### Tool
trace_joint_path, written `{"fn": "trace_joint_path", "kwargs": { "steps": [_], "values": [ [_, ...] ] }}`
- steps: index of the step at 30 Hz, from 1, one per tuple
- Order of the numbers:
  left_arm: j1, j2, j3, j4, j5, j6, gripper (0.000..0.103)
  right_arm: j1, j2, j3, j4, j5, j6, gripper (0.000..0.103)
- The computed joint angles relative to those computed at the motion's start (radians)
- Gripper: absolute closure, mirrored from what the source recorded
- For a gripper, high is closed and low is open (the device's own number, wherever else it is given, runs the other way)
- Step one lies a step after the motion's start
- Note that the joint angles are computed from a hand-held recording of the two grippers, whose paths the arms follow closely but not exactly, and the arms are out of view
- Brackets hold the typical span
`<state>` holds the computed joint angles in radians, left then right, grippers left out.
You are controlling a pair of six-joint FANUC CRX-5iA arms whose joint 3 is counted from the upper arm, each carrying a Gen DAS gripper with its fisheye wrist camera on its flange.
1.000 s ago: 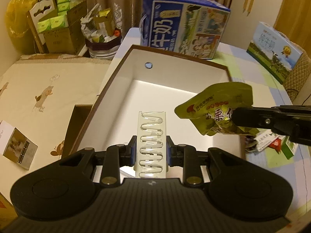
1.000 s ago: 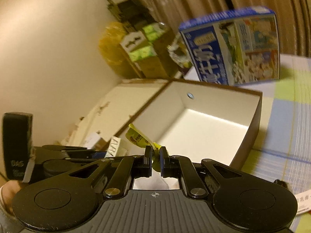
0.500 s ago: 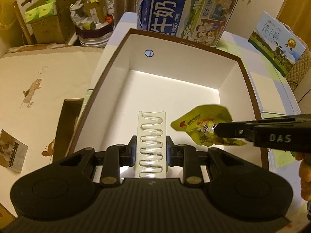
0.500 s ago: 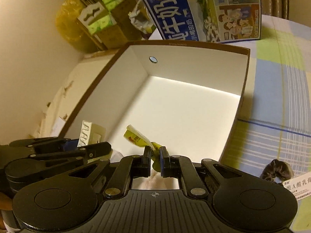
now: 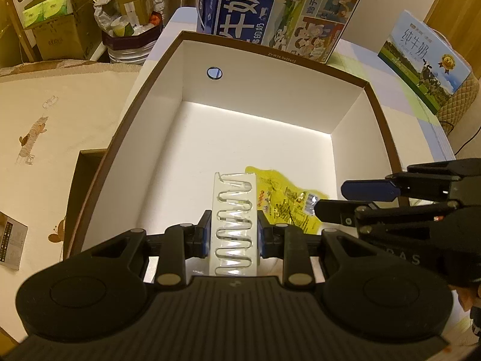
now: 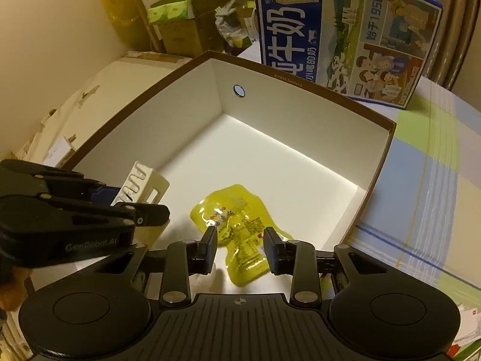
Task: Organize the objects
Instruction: 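Open both tools to drop the yellow packet and blister into the box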
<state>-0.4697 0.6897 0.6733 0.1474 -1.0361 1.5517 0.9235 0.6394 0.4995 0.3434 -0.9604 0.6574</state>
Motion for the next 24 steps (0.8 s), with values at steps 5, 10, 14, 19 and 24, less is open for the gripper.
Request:
{"fn": "trace_joint_path", "kwargs": {
  "steps": [5, 10, 14, 19, 24],
  "values": [
    [-0.002, 0.045, 0.066, -0.010, -0.046, 0.030, 0.079, 0.000, 0.002, 0.012, 0.003, -0.010, 0.003, 0.070],
    [-0.005, 0.087, 0.125, -0.017, -0.083, 0.040, 0.079, 0.003, -0.003, 0.004, 0.007, -0.010, 0.008, 0.069],
    [-0.008, 0.125, 0.177, -0.028, -0.117, 0.065, 0.079, 0.005, -0.003, 0.002, 0.010, -0.008, 0.011, 0.069],
    [-0.008, 0.153, 0.212, -0.030, -0.136, 0.090, 0.079, 0.008, -0.005, -0.006, 0.013, -0.001, 0.018, 0.068],
    [-0.011, 0.172, 0.248, -0.040, -0.161, 0.098, 0.074, 0.012, -0.013, -0.016, 0.003, 0.007, 0.029, 0.066]
  ]
}}
